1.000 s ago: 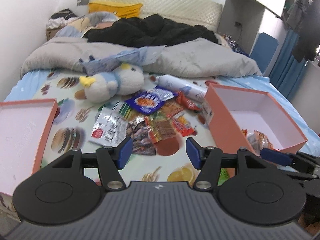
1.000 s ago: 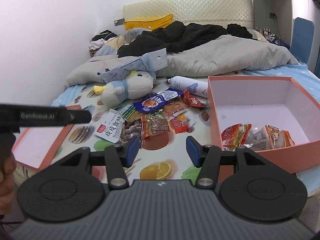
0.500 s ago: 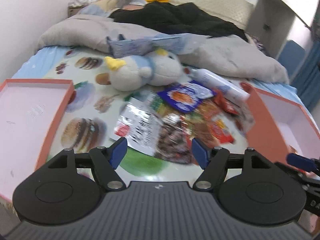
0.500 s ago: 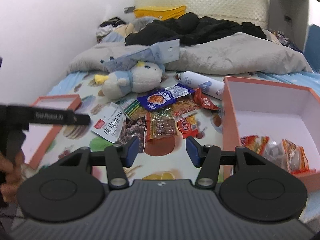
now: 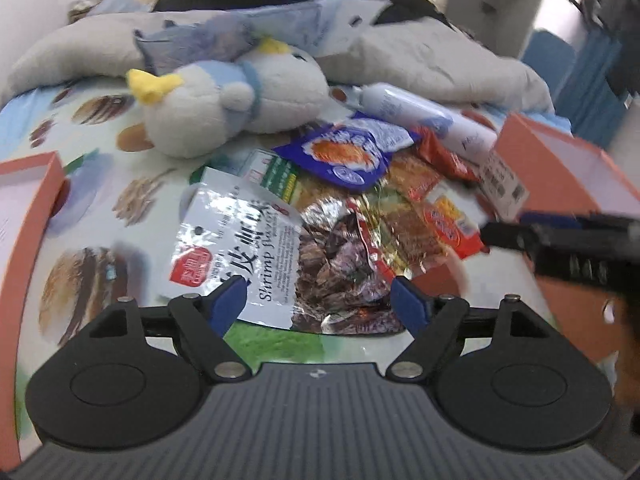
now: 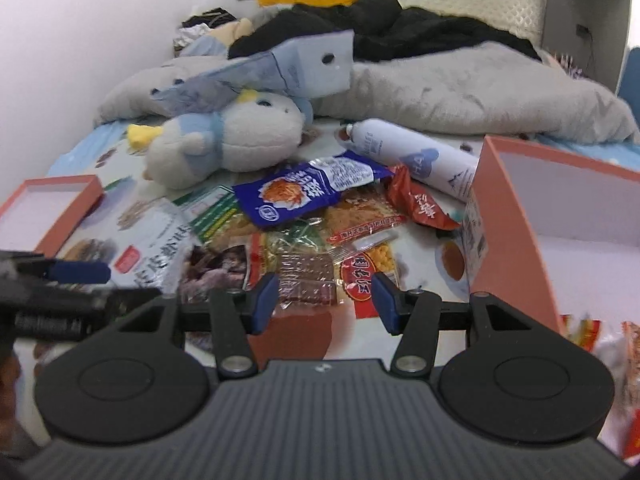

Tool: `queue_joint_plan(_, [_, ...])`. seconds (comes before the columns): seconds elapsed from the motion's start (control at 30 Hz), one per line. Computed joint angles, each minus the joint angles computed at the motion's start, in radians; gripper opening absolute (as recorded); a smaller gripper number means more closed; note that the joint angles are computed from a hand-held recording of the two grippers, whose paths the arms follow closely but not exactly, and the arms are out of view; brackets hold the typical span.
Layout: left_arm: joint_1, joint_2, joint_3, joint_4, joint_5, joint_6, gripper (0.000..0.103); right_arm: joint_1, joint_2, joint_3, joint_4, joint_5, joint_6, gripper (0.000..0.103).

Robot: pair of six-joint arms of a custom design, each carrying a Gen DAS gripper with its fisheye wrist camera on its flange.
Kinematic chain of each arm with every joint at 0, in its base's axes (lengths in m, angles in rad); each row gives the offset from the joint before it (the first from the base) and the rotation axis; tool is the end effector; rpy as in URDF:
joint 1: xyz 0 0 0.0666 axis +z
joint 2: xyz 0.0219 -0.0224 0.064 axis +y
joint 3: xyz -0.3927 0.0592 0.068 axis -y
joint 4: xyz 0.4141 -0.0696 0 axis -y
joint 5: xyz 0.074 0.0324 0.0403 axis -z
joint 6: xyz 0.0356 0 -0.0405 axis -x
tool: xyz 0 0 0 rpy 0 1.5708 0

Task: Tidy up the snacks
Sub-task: 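Lower and close the left tool on the clear shrimp bag while the right tool reaches a strip packet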

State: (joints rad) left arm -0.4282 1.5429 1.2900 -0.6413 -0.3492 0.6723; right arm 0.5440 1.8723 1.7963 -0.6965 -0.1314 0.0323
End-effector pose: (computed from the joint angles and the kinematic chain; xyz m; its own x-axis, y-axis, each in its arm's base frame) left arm 0.5025 -0.2164 0.3375 -0.6766 -0.3345 -0.6560 -0.2890 0.9400 -0.1812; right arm 0.5920 0.3631 0.3775 -0.5777 -0.3869 -0.7187 -0.6124 0.7876 0.0683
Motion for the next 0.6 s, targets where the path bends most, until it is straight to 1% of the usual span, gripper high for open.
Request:
queue_joint_plan(0.07, [0.006, 0.005, -0.016, 0.045, 0.015, -0.027, 0.083, -0.006, 0.033, 0.042, -0.028, -0.029, -0.007, 0.054])
queue_joint_plan(0.1, [0.01, 0.01, -0.02, 0.064, 0.031, -0.043, 0.083, -0.008, 0.056, 0.072, -0.053, -0.04, 0.003, 0.054])
queue_joint_plan(0.13, [0.011, 0.016, -0.017, 0.068, 0.04, -0.056, 0.083, -0.01, 0.078, 0.105, -0.082, -0.055, 0.007, 0.054])
queue_joint_plan(0.17, [0.01, 0.021, -0.016, 0.076, 0.042, -0.073, 0.083, -0.014, 0.096, 0.131, -0.103, -0.082, -0.009, 0.054])
queue_joint_plan(0.2, [0.006, 0.023, -0.021, 0.097, 0.038, -0.095, 0.083, -0.017, 0.103, 0.141, -0.107, -0.098, -0.022, 0.055])
queue_joint_plan(0.27, [0.002, 0.034, -0.023, 0.127, 0.036, -0.146, 0.087, -0.017, 0.118, 0.157, -0.113, -0.099, -0.026, 0.055])
queue_joint_plan(0.3, [0.002, 0.047, -0.014, 0.128, 0.031, -0.169, 0.087, -0.017, 0.128, 0.169, -0.121, -0.106, -0.022, 0.055])
queue_joint_plan(0.37, [0.0, 0.079, 0.015, 0.104, 0.02, -0.181, 0.087, -0.018, 0.163, 0.221, -0.171, -0.11, -0.018, 0.055])
queue_joint_plan(0.4, [0.0, 0.092, 0.022, 0.108, 0.022, -0.186, 0.087, -0.017, 0.176, 0.239, -0.188, -0.104, -0.009, 0.056])
queue_joint_plan(0.43, [0.001, 0.101, 0.025, 0.115, 0.026, -0.191, 0.087, -0.016, 0.185, 0.252, -0.198, -0.101, 0.009, 0.059])
queue_joint_plan(0.47, [0.0, 0.116, 0.039, 0.099, 0.025, -0.193, 0.087, -0.015, 0.193, 0.263, -0.208, -0.099, 0.028, 0.067])
queue_joint_plan(0.5, [-0.003, 0.134, 0.057, 0.072, 0.017, -0.199, 0.087, -0.017, 0.197, 0.268, -0.21, -0.101, 0.039, 0.068])
queue_joint_plan(0.53, [-0.005, 0.146, 0.067, 0.064, 0.008, -0.208, 0.087, -0.019, 0.197, 0.269, -0.207, -0.104, 0.036, 0.068])
queue_joint_plan(0.6, [-0.008, 0.16, 0.077, 0.067, -0.009, -0.195, 0.087, -0.026, 0.21, 0.287, -0.219, -0.117, 0.017, 0.068])
